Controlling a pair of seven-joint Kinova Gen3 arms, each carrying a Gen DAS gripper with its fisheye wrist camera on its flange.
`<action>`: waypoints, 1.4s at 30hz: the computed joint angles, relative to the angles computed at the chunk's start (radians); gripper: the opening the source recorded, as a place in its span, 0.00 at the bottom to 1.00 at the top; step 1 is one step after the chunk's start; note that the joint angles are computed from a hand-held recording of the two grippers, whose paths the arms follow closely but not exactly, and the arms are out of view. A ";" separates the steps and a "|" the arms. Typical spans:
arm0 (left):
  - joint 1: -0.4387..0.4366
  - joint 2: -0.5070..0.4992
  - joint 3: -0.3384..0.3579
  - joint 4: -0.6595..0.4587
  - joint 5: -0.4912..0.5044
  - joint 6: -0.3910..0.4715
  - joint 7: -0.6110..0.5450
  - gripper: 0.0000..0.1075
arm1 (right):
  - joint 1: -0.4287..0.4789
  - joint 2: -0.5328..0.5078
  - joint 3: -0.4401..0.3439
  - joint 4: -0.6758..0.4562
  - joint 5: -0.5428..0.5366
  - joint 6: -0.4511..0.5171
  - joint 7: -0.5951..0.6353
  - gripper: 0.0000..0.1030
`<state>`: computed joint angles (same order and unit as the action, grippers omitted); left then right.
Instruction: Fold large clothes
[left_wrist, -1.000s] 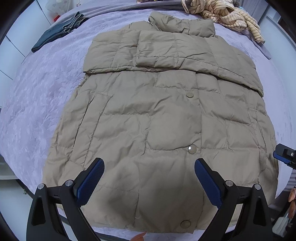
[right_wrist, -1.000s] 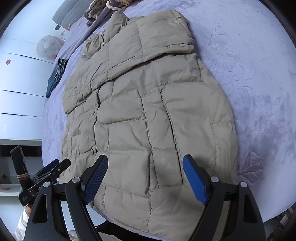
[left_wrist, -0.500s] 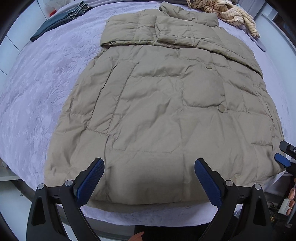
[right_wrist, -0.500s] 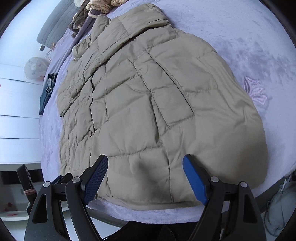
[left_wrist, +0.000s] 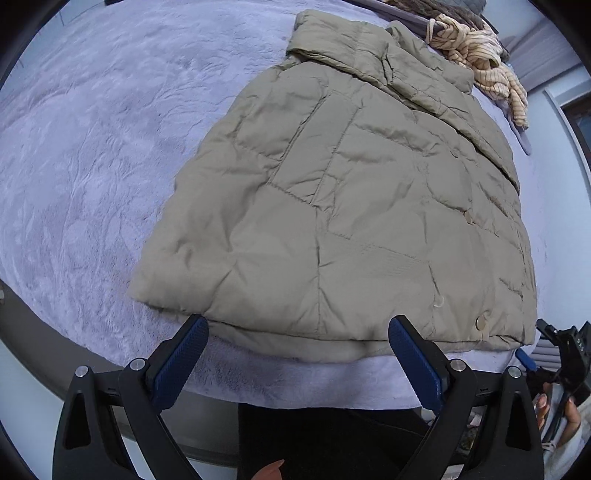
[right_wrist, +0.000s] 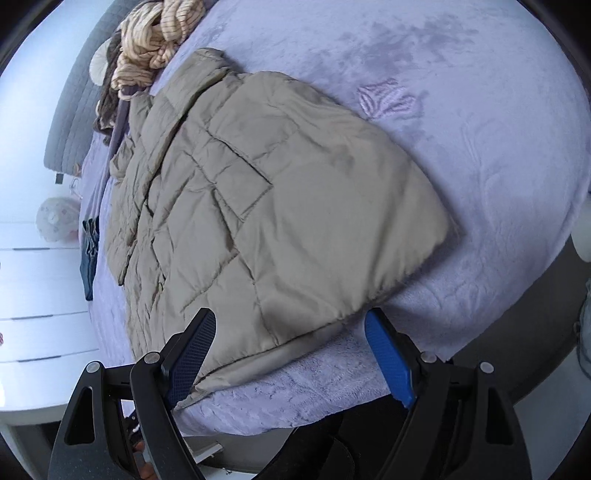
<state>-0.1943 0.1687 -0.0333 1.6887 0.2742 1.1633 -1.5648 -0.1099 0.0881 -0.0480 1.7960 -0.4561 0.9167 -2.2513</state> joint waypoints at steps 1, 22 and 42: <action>-0.013 -0.006 -0.007 0.011 0.015 0.002 -0.009 0.92 | 0.002 -0.008 0.003 0.021 -0.010 -0.012 -0.022 0.83; -0.173 0.097 -0.002 0.075 0.375 -0.098 -0.130 0.55 | 0.087 0.087 -0.042 0.065 -0.430 -0.218 0.266 1.00; -0.122 0.097 0.021 -0.288 0.308 -0.081 -0.136 0.13 | 0.132 0.177 -0.004 -0.238 -0.371 -0.036 0.324 0.08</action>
